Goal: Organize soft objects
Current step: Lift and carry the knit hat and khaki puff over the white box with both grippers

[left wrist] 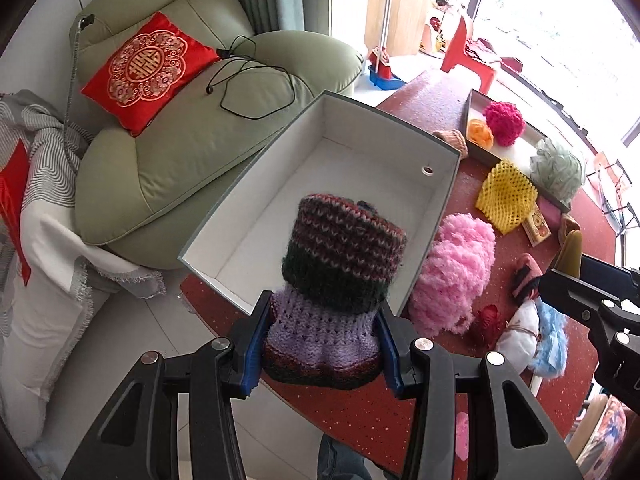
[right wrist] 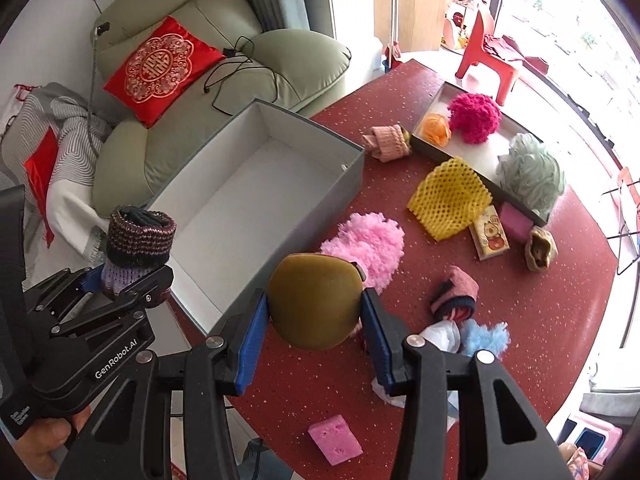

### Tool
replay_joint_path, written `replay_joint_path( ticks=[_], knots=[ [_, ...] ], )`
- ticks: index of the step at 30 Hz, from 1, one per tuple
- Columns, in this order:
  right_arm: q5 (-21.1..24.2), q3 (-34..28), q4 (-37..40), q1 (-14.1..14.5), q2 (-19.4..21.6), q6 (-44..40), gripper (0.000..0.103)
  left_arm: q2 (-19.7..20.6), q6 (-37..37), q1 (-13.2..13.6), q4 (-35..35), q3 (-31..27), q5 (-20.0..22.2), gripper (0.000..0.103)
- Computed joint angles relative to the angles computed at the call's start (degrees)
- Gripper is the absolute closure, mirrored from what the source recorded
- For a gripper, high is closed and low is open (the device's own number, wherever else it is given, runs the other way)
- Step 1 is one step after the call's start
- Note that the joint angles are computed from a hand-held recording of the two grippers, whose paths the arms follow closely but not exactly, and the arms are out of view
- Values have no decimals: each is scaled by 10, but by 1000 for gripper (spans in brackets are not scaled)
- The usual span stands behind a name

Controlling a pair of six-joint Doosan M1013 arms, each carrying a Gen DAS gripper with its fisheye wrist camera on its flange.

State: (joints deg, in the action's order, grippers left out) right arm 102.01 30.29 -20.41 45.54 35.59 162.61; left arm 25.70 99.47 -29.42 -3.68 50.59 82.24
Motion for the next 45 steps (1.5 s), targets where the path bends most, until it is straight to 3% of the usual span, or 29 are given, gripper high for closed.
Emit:
replay_joint_path(
  ticks=[10, 19, 32, 45],
  knots=[
    [21, -113, 11, -29, 68, -84, 53, 33, -41, 7, 28, -33, 7, 54],
    [29, -150, 34, -52, 98, -112, 53, 54, -61, 8, 37, -48, 23, 54],
    [36, -167, 59, -69, 119, -138, 53, 78, -75, 5, 38, -66, 39, 54],
    [16, -123, 81, -78, 110, -132, 53, 88, -85, 5, 38, -59, 46, 54]
  ],
)
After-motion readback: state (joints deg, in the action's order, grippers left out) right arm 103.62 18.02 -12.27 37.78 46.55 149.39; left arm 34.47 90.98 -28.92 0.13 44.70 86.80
